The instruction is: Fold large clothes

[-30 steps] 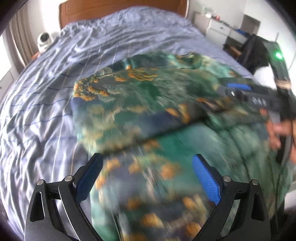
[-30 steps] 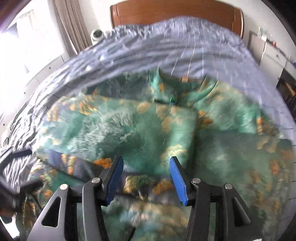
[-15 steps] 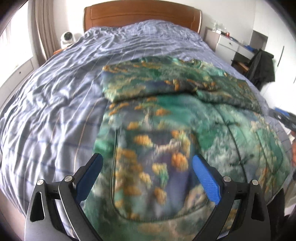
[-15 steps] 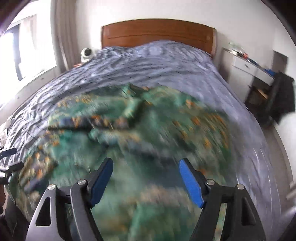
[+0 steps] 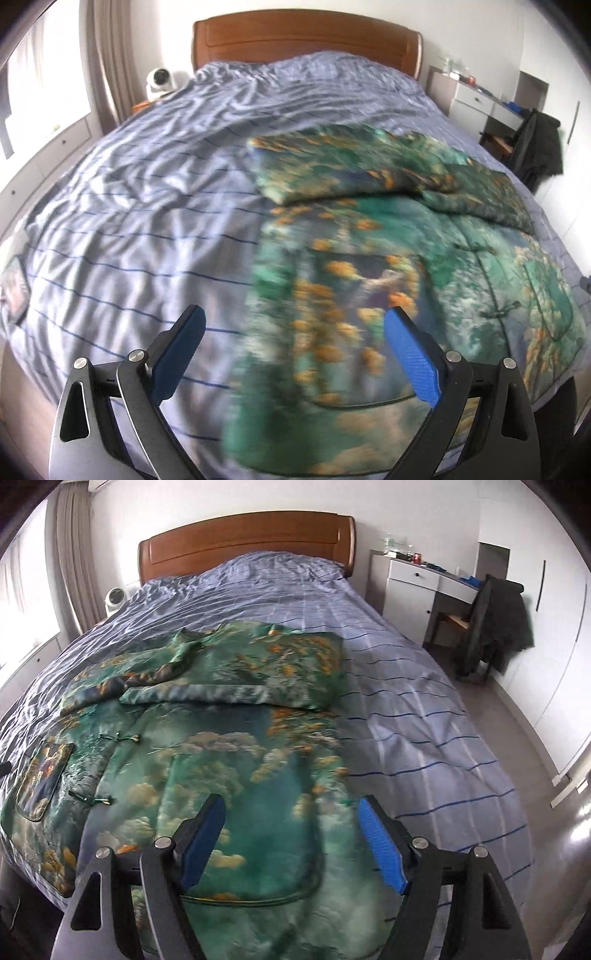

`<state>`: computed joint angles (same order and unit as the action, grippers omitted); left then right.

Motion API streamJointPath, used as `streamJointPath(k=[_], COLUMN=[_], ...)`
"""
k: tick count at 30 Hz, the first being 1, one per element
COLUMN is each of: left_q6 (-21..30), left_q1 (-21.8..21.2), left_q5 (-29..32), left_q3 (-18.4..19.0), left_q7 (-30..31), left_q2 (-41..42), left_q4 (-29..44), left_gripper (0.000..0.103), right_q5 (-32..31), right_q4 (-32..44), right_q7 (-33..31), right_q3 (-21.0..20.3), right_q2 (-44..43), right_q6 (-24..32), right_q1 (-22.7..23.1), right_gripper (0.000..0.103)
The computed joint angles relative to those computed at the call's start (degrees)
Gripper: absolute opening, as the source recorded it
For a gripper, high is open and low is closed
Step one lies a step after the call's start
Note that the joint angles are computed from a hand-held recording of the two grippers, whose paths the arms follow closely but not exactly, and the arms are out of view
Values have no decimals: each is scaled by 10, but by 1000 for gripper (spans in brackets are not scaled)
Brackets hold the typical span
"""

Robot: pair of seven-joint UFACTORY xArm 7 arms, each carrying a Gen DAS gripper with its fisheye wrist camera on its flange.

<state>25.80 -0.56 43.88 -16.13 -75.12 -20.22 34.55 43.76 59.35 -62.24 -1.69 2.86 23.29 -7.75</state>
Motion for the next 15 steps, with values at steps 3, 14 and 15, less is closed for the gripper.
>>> streamJointPath(k=[3,14,15], left_q6=[15,-150,-151], left_q1=[-3,27,31], left_q5=[-26,-145,-147], left_q3=[23,24,18], left_q7=[35,95,94], left_q2=[-26,24,23], left_q4=[-22,-70,-71], left_gripper=[98,98,98], right_q5=[-12,10,6], right_q4=[11,20,17], right_q7=[4,-2,-2], right_q3=[-4,-1,-2], right_q2=[10,0,-2], right_q6=[-2,11,12], right_q1=[-6,-20,-19], right_gripper=[76,76,76])
